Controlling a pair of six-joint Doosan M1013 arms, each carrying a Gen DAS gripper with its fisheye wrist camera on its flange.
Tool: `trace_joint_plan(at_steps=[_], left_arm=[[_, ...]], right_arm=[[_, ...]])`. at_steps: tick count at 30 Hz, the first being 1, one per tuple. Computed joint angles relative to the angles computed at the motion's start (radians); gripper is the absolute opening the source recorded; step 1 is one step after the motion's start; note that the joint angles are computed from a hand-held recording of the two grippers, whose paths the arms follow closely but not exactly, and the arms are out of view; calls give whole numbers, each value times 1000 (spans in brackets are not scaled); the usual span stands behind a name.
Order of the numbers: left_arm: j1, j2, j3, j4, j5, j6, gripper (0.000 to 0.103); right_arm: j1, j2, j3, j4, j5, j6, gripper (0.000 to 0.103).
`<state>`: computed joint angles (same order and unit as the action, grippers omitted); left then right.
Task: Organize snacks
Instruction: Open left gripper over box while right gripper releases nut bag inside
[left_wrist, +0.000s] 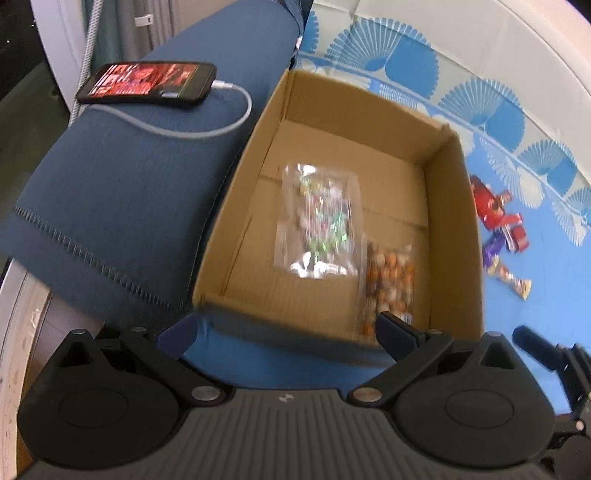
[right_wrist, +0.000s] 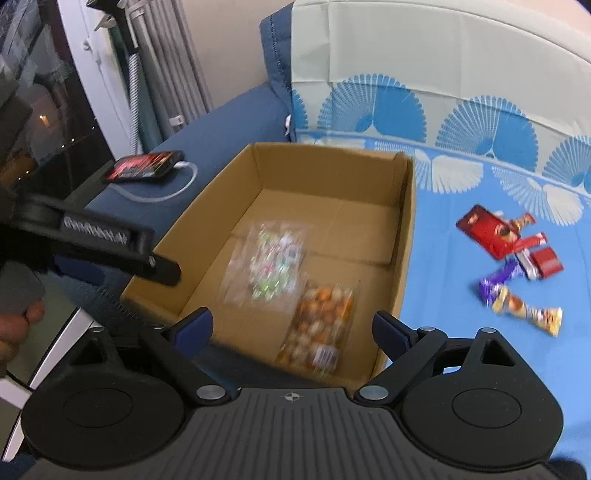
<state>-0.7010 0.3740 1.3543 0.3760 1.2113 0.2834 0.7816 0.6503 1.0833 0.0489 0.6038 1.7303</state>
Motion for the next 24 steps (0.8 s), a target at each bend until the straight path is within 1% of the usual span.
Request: trace_joint_plan(at_steps=[2,6,12,20,24], left_arm=[[-20,-8,9,26,14,-20,103],[-54,-26,26,73,26,-56,103],[-91,-32,21,108,32,-70,103],[-123,-34,11,149,44,-92,103],[-132,-35,8,166,47,-98,103]], right_arm=[[9,-18,21,-52,-18,21,95],[21,-58,73,-148,-76,110,97],[32,-105,143,-211,-131,167,97],[39,-149,209,-301,-193,259,98],[39,-156,222,-320,-203,286,98]])
